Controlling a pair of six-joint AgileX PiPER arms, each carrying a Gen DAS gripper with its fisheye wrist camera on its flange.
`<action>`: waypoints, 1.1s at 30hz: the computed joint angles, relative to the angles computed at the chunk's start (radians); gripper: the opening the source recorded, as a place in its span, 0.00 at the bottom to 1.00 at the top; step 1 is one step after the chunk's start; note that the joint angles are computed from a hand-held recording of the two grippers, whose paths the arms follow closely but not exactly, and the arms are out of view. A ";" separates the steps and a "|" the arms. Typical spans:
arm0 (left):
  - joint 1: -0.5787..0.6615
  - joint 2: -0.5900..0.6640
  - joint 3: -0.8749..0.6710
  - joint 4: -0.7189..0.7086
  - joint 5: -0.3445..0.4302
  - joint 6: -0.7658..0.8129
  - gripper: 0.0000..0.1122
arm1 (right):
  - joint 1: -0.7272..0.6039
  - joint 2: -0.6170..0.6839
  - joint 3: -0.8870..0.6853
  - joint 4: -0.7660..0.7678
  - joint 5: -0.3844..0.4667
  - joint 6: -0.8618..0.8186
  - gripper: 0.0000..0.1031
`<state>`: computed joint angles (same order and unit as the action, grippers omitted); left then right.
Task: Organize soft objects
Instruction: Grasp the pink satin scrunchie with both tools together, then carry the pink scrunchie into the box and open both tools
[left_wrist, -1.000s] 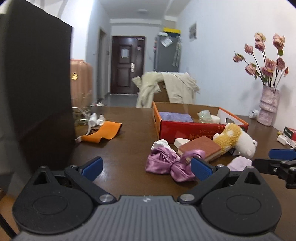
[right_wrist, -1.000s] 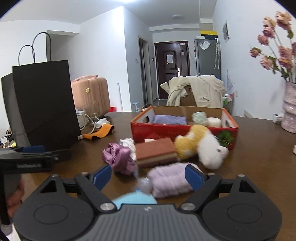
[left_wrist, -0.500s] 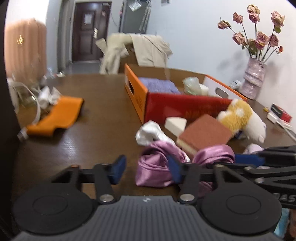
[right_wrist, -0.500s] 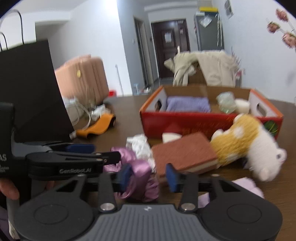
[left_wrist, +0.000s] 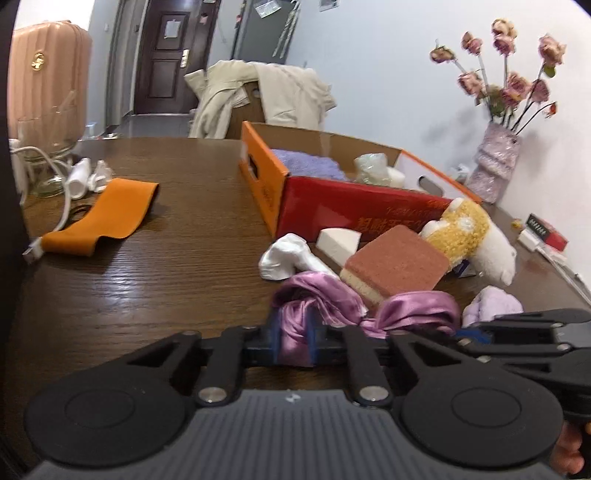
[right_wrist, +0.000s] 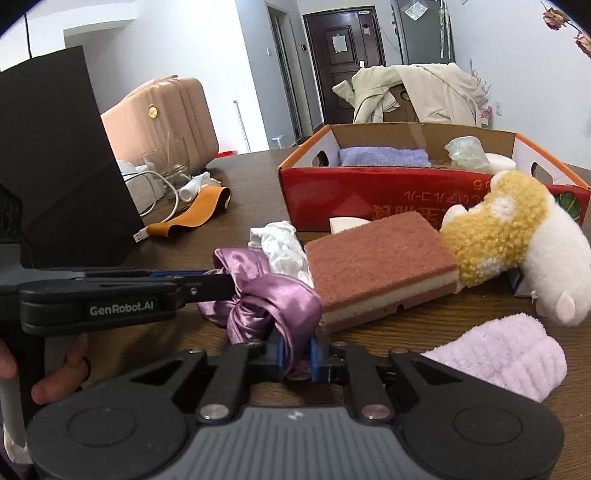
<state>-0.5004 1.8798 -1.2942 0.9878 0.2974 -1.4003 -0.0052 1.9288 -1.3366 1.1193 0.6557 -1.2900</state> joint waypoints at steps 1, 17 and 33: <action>-0.010 -0.021 0.015 -0.002 0.010 -0.011 0.12 | 0.000 -0.012 0.012 0.005 -0.012 0.003 0.09; -0.605 -0.273 0.158 0.371 0.595 -0.581 0.11 | -0.347 -0.479 0.438 0.240 0.313 -0.503 0.08; -0.405 -0.083 -0.188 0.224 0.394 -0.264 0.11 | -0.511 -0.286 0.164 0.177 0.505 -0.392 0.08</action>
<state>-0.9051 1.7964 -1.4820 1.2119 0.6915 -1.6644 -0.5164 1.6428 -1.1725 1.2966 1.1603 -1.6816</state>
